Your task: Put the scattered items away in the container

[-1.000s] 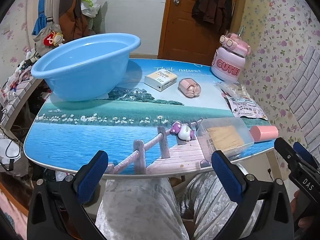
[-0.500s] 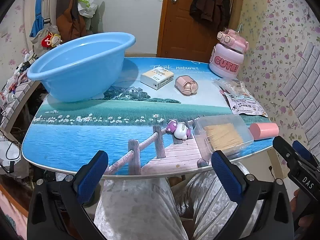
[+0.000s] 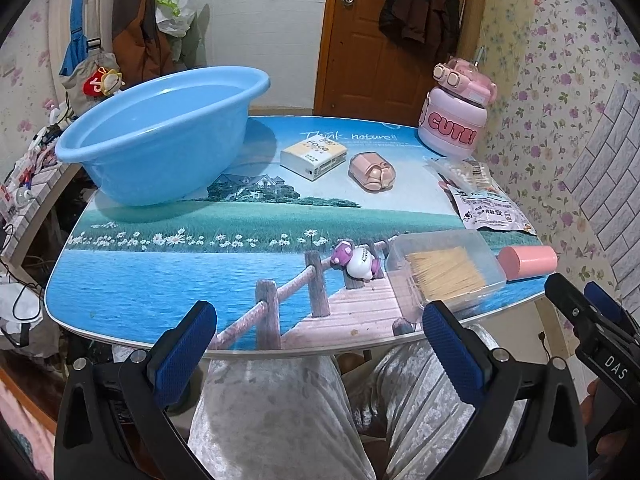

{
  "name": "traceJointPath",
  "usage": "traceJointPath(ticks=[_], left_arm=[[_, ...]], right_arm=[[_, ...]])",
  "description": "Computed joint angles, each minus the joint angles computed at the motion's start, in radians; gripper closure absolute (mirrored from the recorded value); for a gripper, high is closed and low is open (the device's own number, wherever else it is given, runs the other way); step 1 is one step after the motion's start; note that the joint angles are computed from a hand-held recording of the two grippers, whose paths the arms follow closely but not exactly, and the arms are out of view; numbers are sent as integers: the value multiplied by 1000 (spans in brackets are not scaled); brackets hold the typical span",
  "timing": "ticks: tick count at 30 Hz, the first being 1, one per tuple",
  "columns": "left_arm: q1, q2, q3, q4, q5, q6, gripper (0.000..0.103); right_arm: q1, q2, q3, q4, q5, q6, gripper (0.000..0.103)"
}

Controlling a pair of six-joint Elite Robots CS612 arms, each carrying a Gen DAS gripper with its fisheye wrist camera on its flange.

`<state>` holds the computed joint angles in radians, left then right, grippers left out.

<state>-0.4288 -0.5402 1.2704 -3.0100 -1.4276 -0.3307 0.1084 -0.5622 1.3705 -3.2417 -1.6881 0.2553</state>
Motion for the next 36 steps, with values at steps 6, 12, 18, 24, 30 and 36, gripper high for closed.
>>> traceJointPath(ticks=[6,12,18,24,30,36], left_arm=[[-1,0,-1,4,2,2,0],[-3,-1,-3,5,5,8,0],[-4,-1,-5,8,5,13,0],[-5,0,-5,9,7,14,0],[-7,1,-8,13,6,13,0],[-8,2,-8,16,2,13,0]], right_arm=[[-1,-1,2,-3,0,-1,0],[-2,0,3,-5,5,1,0],[-3,-1,2,-2,7,3,0],[-3,0,3,-8,5,2,0],[-5,1,3,-6,5,4,0],[-7,4,4,-7,-2,8,0]])
